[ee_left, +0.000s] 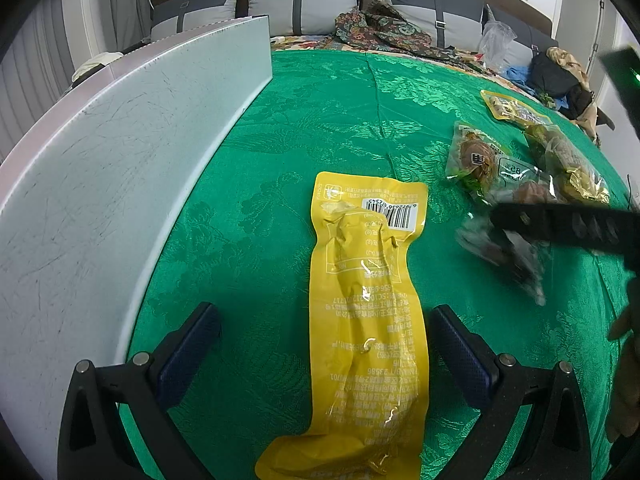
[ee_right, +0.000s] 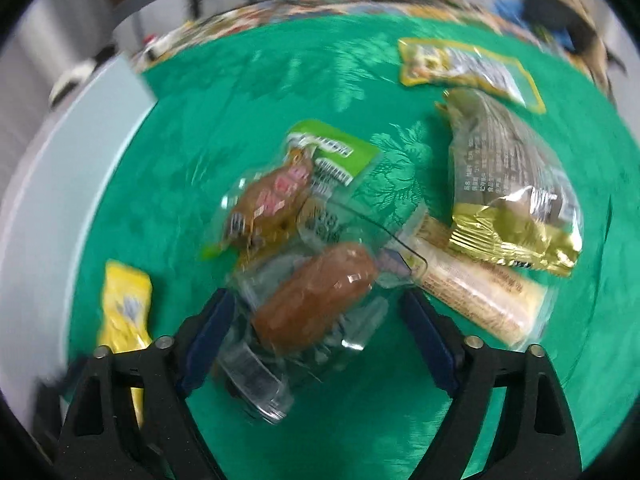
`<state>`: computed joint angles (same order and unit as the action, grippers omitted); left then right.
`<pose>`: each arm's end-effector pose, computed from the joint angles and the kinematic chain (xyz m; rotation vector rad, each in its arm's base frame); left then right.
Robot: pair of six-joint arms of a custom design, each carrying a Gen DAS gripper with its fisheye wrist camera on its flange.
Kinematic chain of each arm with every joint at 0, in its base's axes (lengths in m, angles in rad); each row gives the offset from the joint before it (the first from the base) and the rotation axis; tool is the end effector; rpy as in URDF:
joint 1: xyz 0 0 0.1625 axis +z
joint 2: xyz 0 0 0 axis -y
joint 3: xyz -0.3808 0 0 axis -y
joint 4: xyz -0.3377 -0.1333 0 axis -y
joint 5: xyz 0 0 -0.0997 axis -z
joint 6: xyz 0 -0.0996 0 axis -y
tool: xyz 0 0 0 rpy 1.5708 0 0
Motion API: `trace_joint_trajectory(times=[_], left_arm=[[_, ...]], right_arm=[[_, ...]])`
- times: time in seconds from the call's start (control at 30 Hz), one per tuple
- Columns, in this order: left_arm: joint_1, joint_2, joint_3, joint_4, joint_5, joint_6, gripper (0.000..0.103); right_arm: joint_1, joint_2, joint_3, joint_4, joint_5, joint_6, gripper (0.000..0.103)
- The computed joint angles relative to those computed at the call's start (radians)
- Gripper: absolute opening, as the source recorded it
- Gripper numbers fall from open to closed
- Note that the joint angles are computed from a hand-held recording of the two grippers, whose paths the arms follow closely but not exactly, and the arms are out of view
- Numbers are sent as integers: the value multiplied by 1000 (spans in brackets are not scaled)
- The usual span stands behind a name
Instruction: Organize snacks
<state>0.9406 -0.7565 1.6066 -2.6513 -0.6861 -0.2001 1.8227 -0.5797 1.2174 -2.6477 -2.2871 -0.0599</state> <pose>-0.1903 -0.6178 0.1315 0.3722 2.3022 -0.6914 0.2432 -0.6727 0.1444 0.1747 -2.4033 0.6197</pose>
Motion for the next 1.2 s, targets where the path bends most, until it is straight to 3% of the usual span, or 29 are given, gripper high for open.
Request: trace_joint_trajectory(times=[0.17,0.27,0.4,0.5,0.7,0.83,1.2], left_arm=[[0,1,-1,-1,0,1,103],[1,1,0,-2,0,2,103],[0,2,-1,-2,0,1,103],[1,2,-1,-3,0,2,103],[1,3,-2,-3,-1,3,103],[1,2,-2,-4,-1,3,103],[1,4,-4,-4,-1,4,103]], right_arm=[[-14,-104,145,-32,75,-160,66],[-18,-151,206,-32,94,-301,60],[-43,-267,333,-41,131,-394,63],[-62,-350,449,-156,168,-375,75],[-122,-460,673,-419,215,-246,76],[-134,-475,745,-531,191,-239,76],[-123,-441,754,-613,133,-283,80]])
